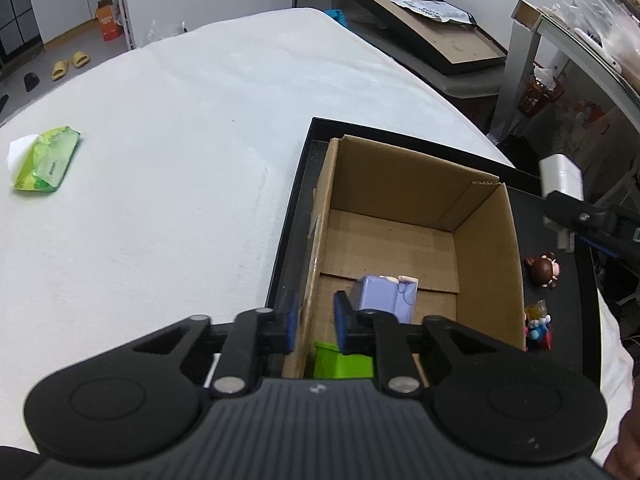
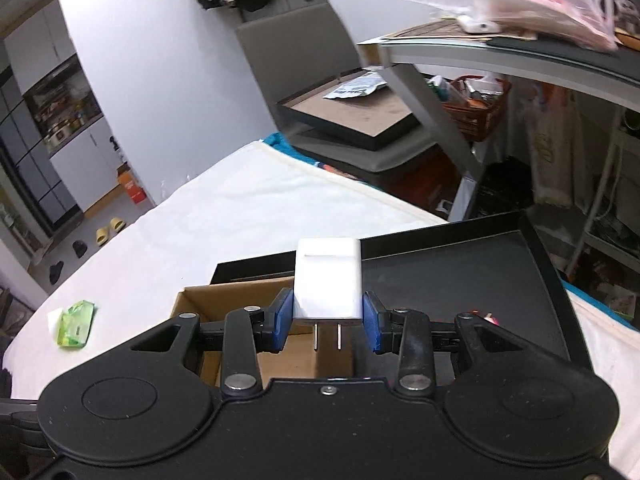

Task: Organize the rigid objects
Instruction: 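Carry the white charger into the box and release it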

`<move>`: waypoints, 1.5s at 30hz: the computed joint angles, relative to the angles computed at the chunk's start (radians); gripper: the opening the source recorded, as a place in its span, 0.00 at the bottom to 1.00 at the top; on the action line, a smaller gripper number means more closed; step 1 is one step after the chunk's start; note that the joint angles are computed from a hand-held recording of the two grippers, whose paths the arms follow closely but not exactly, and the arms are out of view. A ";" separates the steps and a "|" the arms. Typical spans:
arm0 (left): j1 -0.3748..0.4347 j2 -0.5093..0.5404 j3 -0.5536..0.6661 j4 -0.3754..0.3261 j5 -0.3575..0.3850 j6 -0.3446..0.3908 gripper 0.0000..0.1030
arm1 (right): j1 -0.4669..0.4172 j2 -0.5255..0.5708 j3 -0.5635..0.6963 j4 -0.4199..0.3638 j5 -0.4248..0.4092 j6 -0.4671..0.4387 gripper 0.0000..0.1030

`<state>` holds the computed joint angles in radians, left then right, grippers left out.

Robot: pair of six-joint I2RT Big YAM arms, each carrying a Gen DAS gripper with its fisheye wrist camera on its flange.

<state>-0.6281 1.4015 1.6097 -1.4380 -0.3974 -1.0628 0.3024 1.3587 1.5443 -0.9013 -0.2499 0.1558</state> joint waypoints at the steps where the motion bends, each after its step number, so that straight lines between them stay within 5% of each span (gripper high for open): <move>1: 0.002 -0.002 -0.003 0.004 0.002 0.001 0.12 | 0.007 0.002 0.000 0.000 0.001 -0.003 0.35; 21: 0.032 -0.092 -0.120 0.141 0.062 0.016 0.07 | 0.154 0.056 0.016 -0.087 0.026 -0.093 0.35; 30: 0.050 -0.113 -0.148 0.168 0.097 0.010 0.07 | 0.172 0.100 0.061 -0.148 -0.026 -0.130 0.37; 45: 0.037 -0.053 -0.064 0.057 0.061 -0.026 0.08 | 0.160 0.068 0.045 -0.094 0.036 -0.083 0.39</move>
